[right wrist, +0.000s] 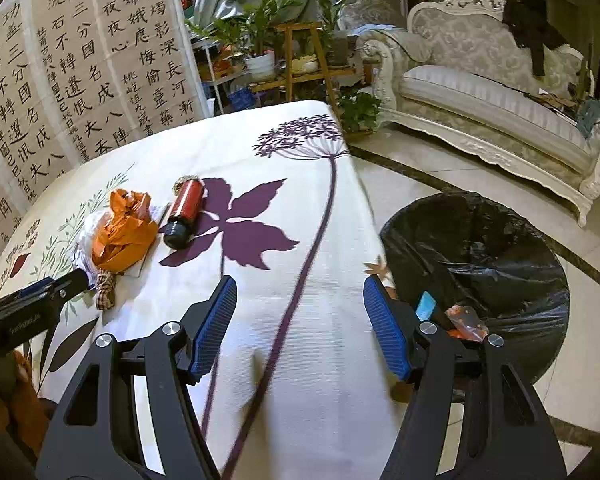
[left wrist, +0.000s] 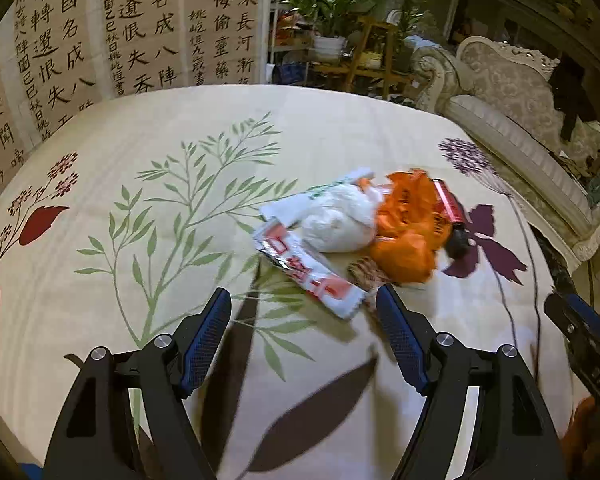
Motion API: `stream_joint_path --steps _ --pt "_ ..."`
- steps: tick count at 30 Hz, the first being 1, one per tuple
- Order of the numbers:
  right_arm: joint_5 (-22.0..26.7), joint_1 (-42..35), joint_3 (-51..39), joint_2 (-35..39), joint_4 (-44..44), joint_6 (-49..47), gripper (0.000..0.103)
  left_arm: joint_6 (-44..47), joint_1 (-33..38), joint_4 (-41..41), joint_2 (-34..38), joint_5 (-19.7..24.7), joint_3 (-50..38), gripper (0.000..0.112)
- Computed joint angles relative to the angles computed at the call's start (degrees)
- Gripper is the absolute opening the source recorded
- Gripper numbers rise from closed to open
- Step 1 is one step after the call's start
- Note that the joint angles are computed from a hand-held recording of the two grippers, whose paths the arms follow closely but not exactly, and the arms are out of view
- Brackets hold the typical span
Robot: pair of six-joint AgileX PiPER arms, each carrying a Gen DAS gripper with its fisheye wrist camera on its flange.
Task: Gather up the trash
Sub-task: 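Move both grippers back to the trash on the table, then grasp the red-printed snack packet with the left gripper while the right gripper grasps the orange bag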
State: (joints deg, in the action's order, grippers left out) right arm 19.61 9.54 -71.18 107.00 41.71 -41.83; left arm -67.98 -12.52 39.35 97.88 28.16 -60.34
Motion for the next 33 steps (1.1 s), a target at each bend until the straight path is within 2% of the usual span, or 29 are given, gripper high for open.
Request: stream_joint_path --steps 11,19,23,30,32,33 --pt "0.8 0.5 -1.2 1.0 -2.0 2.0 0.064 7.0 3.1 -6.5 2.2 -0.2 -2.2 0.073" --pt "0.7 0.5 -1.0 0.9 -1.2 1.2 0.064 6.1 3.9 -4.5 -2.1 0.6 3.1 0.073" --pt "0.2 0.8 -0.6 0.8 -1.1 1.2 0.064 7.8 5.0 -6.8 -3.8 0.3 4.5 0.073" --pt "0.1 1.0 -0.7 0.8 -1.2 1.3 0.064 7.2 5.1 -6.0 -1.2 -0.6 1.2 0.073" --pt "0.3 1.1 -0.8 0.7 -1.4 1.5 0.064 7.2 5.1 -5.4 0.5 0.4 -0.3 0.070" --pt "0.3 1.2 -0.7 0.6 -1.5 1.6 0.064 6.9 5.2 -4.8 0.7 0.1 -0.4 0.063"
